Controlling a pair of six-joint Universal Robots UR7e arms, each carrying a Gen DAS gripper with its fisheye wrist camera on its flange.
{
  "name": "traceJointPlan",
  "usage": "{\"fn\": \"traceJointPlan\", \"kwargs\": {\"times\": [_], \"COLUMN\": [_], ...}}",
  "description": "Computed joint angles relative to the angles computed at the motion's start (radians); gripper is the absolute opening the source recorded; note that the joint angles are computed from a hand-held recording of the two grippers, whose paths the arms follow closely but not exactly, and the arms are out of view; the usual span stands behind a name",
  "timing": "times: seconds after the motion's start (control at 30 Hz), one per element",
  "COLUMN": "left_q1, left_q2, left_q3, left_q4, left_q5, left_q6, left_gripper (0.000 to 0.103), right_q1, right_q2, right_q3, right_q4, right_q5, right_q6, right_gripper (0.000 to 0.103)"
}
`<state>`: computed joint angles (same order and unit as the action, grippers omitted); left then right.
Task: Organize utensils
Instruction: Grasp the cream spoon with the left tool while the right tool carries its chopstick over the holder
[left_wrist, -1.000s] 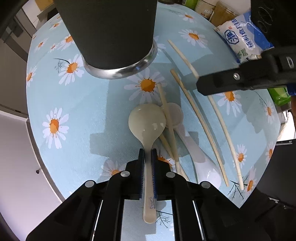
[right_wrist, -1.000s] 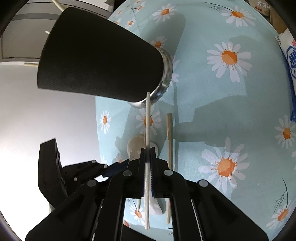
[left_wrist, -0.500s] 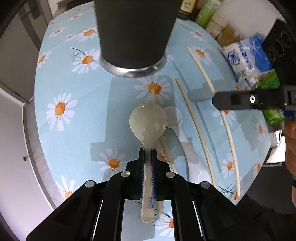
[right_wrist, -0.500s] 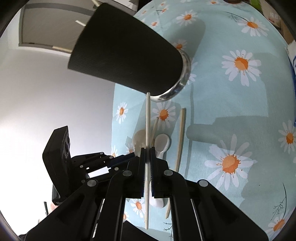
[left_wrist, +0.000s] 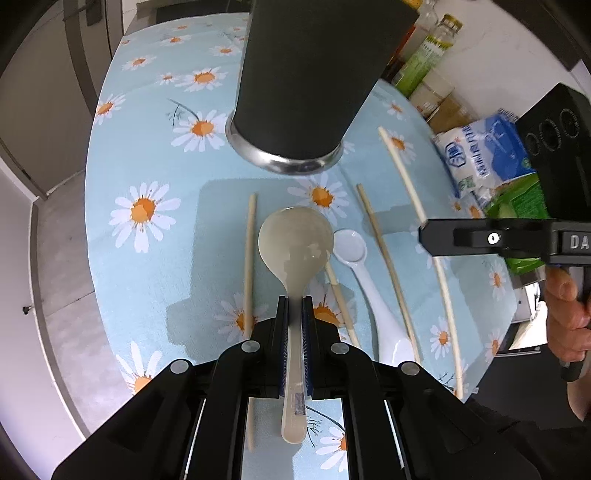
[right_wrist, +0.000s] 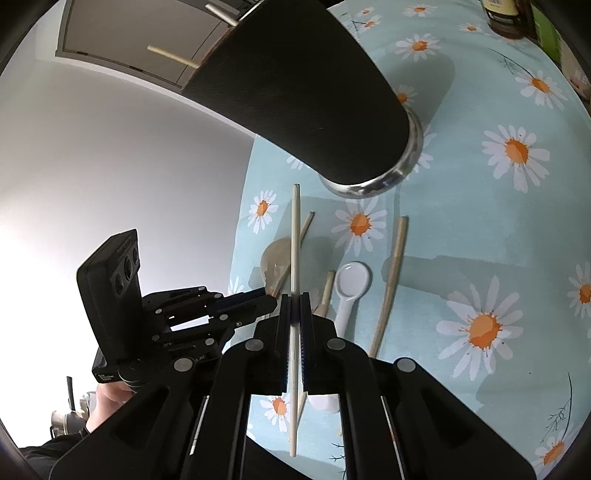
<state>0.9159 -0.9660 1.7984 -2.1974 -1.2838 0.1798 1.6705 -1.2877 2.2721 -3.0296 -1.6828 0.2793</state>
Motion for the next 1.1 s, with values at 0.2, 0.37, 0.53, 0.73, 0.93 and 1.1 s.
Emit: {"fn": "traceJointPlan", "kwargs": {"times": [0.2,0.37,0.53,0.73,0.93,1.1], "left_q1": [0.007,0.016,0.021,0.019,0.011,0.002], "left_q2": [-0.016,-0.034,-0.051,-0.06,-0.028,0.006], "left_q3": [-0.009,-0.028,-0.039,-0.052,-0.096,-0.128], "left_q4": [-0.031,-0.062,-0.113,-0.194,-0.284,-0.361], "left_q5": [-0.047,-0.11,-0.191,-0.287,-0.372,-0.419], "left_q6": [0.031,0.062,0.102,0.126,0.136,0.144], "left_gripper": [0.006,0.006,0.006,0.006,0.006,0.006], "right_q1": [0.038,0.077,0.125,0.153,0.153,0.153], "right_q2": [0.014,0.032,0.054,0.063,0.068,0.063], "right_q3": [-0.005,-0.02,-0.047,-0.061,-0.087,-0.113], "right_q4": [-0.08,-0.16,-0.238,-0.362,-0.464,-0.52], "right_q5": [-0.026,-0.063,-0.117,-0.165,-0.208,-0.206], "right_q6": [-0.05,-0.114,-0.199,-0.265,-0.301,-0.345], "right_gripper": [0.006,0.006,0.006,0.006,0.006,0.006]}}
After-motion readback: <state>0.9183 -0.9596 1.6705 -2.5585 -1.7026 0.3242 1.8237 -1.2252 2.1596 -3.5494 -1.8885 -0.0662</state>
